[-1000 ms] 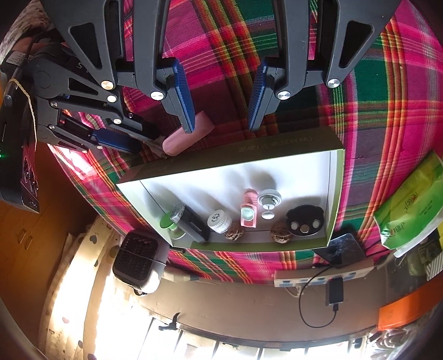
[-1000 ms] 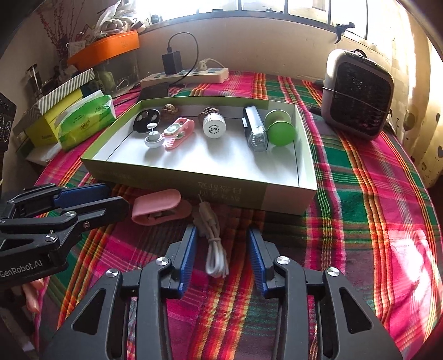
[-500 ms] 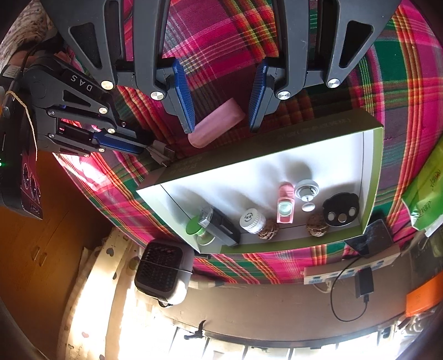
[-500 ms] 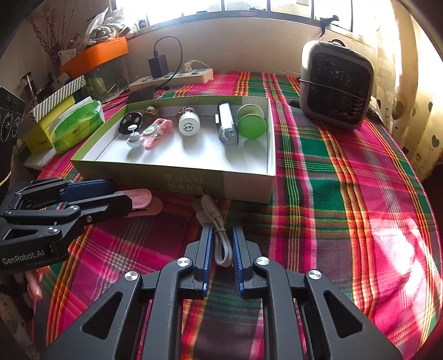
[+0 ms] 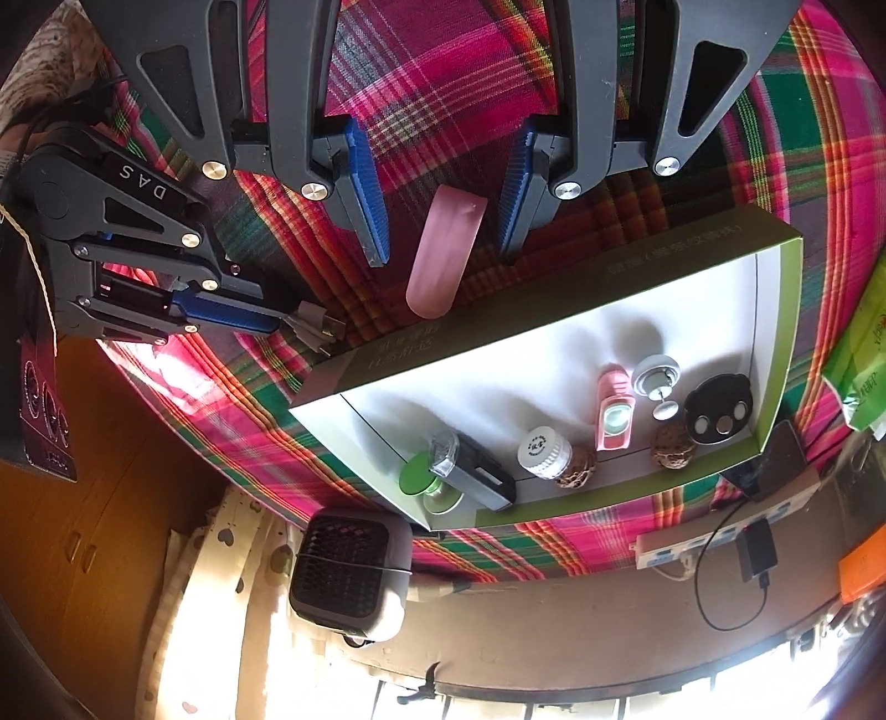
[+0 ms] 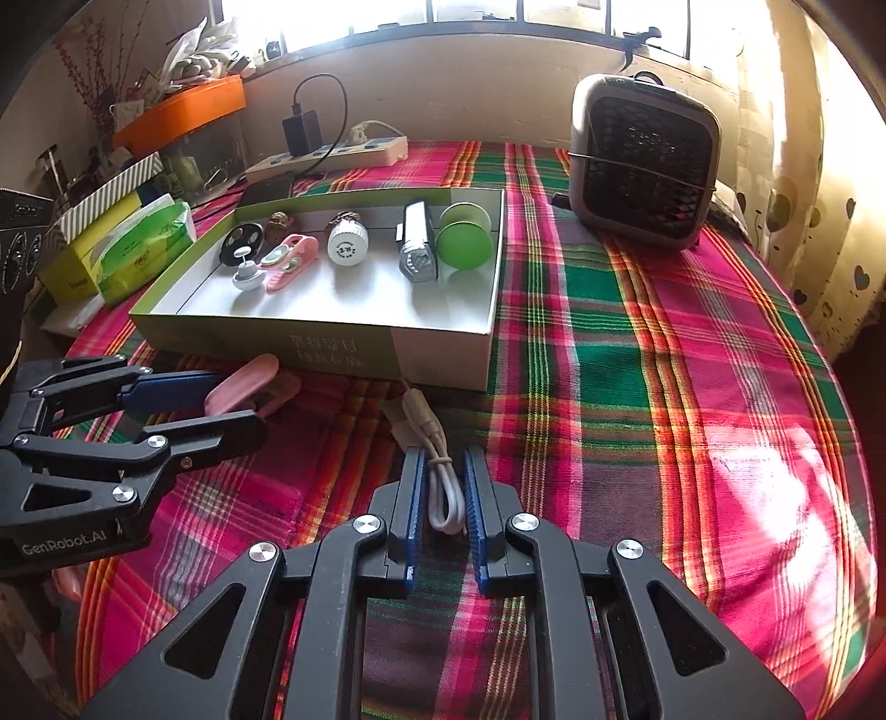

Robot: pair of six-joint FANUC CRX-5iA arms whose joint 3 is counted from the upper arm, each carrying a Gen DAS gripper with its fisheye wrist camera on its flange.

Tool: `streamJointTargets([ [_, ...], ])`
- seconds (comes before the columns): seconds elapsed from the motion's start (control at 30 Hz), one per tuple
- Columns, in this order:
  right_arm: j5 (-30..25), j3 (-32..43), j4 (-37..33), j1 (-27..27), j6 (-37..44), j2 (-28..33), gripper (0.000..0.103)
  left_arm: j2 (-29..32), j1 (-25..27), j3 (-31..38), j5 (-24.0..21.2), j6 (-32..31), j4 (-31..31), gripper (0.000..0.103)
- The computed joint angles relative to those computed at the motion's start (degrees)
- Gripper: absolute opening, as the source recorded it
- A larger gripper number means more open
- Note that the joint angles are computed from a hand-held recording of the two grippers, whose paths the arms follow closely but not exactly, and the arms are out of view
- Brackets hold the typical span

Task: Organize objects
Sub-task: 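Move the left gripper to the pink cylindrical case while the right approaches the white USB cable, then grasp the pink case with the left gripper while the right grasps the white cable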

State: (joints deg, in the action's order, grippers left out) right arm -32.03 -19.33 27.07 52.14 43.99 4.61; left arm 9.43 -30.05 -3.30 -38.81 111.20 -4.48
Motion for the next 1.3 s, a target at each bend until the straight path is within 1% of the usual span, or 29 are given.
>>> streamJointTargets([
  [0.07, 0.3, 0.5, -1.6, -0.2, 1.8, 0.1, 0.015, 0.6, -0.2, 1.0, -1.2, 1.0, -1.2, 0.038],
  [0.13, 0.4, 1.0, -2.7, -0.4, 3.3, 0.3, 0.018, 0.9, -0.2, 1.5, -1.6, 1.5, -1.7, 0.037],
  [0.3, 0.3, 2.5, -4.5, -0.3, 7.2, 1.2, 0.040, 1.3, -0.3, 2.1, -2.1, 2.4, -2.2, 0.037],
  [0.33, 0.1, 2.7, -4.0, -0.1, 7.2, 1.5, 0.041, 1.3, -0.3, 2.2, -2.1, 2.5, -2.3, 0.037],
  [0.4, -0.3, 2.8, -2.6, 0.0, 6.6, 2.0, 0.041, 1.3, -0.3, 2.0, -1.8, 2.6, -2.1, 0.037],
  [0.57, -0.5, 3.1, -1.6, 0.0, 6.5, 2.5, 0.041, 1.0, 0.2, 1.4, -0.9, 3.1, -1.7, 0.036],
  [0.63, -0.4, 3.0, -1.4, 0.0, 6.3, 2.5, 0.041, 1.2, -0.1, 2.0, -1.5, 4.1, -2.7, 0.032],
  [0.7, -0.5, 2.9, -1.1, 0.0, 6.1, 2.4, 0.041, 1.4, -0.6, 2.7, -2.3, 5.3, -4.3, 0.030],
  [0.8, -0.6, 2.8, -0.7, 0.1, 5.7, 2.4, 0.040, 1.3, -0.7, 2.7, -2.5, 6.2, -4.9, 0.026],
  [1.03, -0.5, 2.4, 0.5, -0.1, 4.1, 2.4, 0.031, 1.3, -0.7, 3.0, -2.9, 7.8, -5.8, 0.019],
  [1.17, -0.5, 2.2, 1.0, 0.3, 4.4, 2.3, 0.021, 1.3, -0.8, 3.1, -3.3, 8.2, -6.0, 0.016],
  [1.3, -0.6, 1.9, 2.2, 0.5, 3.5, 2.4, 0.020, 1.2, -0.8, 3.0, -3.3, 8.2, -6.0, 0.016],
])
